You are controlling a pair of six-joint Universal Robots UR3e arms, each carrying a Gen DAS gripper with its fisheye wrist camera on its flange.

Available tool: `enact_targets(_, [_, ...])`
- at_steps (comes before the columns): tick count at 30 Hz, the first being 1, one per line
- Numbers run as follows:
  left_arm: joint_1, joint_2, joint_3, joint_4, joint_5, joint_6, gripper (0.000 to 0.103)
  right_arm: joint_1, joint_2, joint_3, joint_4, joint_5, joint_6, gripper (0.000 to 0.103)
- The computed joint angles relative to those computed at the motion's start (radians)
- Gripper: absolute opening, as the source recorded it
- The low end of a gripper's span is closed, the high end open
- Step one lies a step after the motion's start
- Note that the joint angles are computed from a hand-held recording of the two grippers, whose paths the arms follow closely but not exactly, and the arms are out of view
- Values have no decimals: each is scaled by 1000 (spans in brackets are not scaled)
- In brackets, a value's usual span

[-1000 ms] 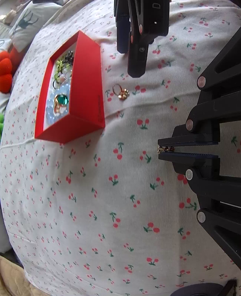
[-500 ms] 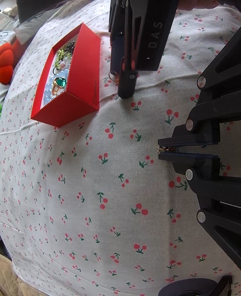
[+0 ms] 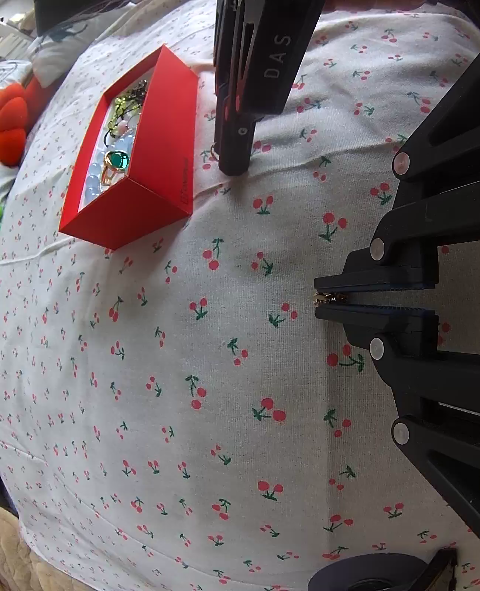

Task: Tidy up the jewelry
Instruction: 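Grasp the gold ring with the right tool while the left tool holds the earring, then lower the earring and gold ring into the red box and open both tools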

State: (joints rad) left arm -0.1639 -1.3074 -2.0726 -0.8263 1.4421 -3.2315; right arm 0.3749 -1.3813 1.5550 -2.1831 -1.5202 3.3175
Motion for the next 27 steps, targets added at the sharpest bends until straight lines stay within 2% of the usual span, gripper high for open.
enact_targets(14, [17,-9,27,-6,-10,-7,1,-73,-126,79,56,44,-50,14])
enact_targets(27, [-57,-106,178,4,-10,-73,1,-304,-330,167,127,165,-101,14])
